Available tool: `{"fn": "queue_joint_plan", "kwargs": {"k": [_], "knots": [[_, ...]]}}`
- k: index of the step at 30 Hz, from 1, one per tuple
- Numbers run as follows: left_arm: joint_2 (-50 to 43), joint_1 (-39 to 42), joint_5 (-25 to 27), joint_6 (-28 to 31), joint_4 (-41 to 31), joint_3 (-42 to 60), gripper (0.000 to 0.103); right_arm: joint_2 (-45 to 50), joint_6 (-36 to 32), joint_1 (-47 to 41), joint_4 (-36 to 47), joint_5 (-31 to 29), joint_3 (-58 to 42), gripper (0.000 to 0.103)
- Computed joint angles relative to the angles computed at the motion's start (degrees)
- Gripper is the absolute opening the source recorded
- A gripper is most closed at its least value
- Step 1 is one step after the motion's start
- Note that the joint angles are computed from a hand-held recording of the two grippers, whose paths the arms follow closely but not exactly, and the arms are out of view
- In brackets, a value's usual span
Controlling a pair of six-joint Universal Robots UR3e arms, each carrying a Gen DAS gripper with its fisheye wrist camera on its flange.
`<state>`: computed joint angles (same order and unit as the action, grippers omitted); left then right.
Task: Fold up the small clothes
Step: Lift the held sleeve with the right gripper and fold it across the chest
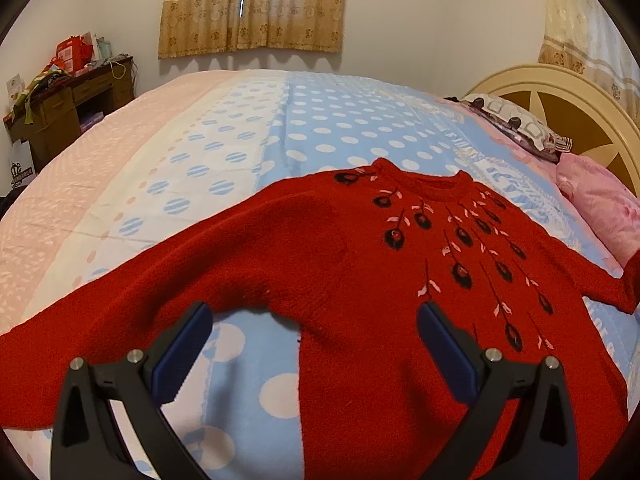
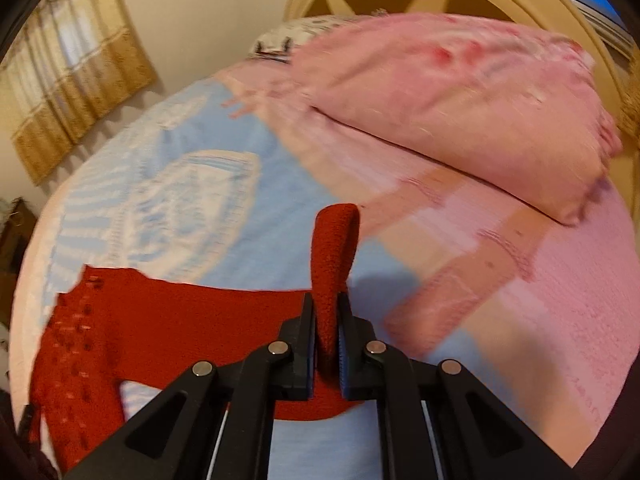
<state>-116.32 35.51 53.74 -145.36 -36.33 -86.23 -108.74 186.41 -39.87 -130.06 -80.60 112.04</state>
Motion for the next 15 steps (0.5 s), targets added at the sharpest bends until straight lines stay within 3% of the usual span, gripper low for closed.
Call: {"fn": "queue_joint_plan", "kwargs": {"k": [7,15], "knots": [[0.3,1.32,-2.07,0.5,-1.19,-0.24,0.103,9.51,7.55,14.94,0.84,-2.25,-15.21,0.008],[0.59,2.96,-4.9,0.95,-2.85,-0.37,0.103,27.12,12.87,31.93,4.44,-8.22,-41.92,0.008]]}}
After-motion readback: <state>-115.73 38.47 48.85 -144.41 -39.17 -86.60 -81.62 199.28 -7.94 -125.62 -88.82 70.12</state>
